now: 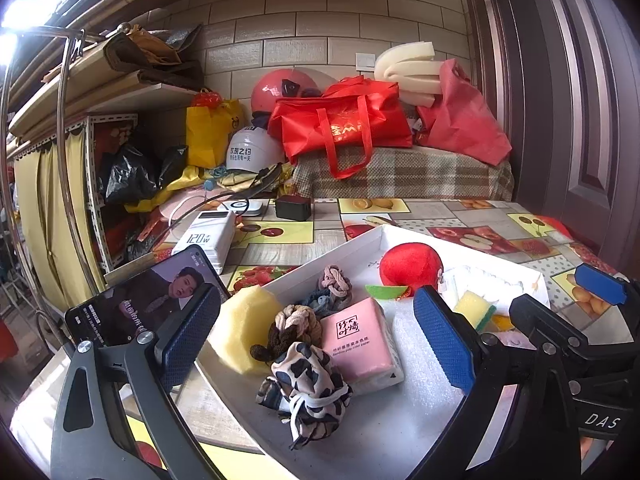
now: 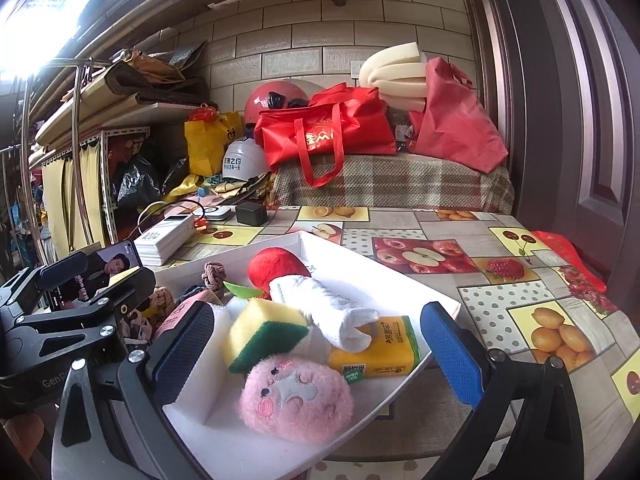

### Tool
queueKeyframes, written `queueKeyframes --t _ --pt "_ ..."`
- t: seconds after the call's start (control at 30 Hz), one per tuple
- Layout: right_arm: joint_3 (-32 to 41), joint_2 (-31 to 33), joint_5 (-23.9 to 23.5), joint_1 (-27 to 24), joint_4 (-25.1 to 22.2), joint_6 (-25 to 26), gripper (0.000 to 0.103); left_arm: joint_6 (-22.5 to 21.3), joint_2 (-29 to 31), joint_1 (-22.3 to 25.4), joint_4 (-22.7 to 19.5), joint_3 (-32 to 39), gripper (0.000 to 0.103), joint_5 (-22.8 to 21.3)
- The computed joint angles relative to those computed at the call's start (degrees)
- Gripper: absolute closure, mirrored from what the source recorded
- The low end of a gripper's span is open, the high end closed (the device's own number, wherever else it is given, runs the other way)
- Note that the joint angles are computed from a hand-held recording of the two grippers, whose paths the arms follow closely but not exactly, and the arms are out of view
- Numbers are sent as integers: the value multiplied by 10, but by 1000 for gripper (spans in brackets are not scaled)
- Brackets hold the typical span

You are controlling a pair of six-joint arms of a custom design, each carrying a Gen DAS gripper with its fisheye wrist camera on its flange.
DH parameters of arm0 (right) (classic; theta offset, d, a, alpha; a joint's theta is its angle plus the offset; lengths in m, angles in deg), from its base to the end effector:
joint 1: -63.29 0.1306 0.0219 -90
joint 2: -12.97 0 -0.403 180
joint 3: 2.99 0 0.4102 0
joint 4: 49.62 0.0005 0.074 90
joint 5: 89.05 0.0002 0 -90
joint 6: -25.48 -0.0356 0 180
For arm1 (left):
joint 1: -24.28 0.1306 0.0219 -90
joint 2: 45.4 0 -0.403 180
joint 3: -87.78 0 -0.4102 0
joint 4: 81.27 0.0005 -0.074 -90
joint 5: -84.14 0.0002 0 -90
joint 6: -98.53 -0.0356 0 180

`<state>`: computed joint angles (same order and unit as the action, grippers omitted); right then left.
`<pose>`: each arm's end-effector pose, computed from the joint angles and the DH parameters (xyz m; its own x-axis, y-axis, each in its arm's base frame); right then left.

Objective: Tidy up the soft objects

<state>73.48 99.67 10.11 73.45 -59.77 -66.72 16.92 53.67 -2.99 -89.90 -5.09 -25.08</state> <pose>0.4978 0.0829 0.4219 -0.3436 -0.0231 -0.9388 -0.0141 0.9997 -0.0194 0.5273 -0.2592 0.4057 -0.3321 0.0162 -0.9431 0.1114 0.9935 -0.0222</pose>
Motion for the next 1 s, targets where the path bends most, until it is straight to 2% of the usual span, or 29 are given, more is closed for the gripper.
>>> queueKeyframes --t 0.37,0.47,0.63,0.73,0.83,0.93,1.0 --pt "-35 -47 -17 -20 -51 -3 0 1 -29 -27 -16 -29 0 -13" --pt "-54 -68 -19 -23 -46 6 0 0 -37 -31 -27 -36 0 10" --pt "-79 -99 -25 -30 -53 23 0 0 -54 -40 -22 -55 0 31" --pt "-100 -123 -31 -37 -47 24 0 1 -61 -44 -31 -59 0 51" --pt "-112 -144 -48 -46 -59 21 0 -4 -65 -51 -47 -59 0 66" --pt "-120 -166 -66 -58 -85 16 0 -18 -72 -65 -60 -62 0 49" --pt "-133 -188 -74 -67 -85 12 0 -31 -77 -79 -65 -66 0 33"
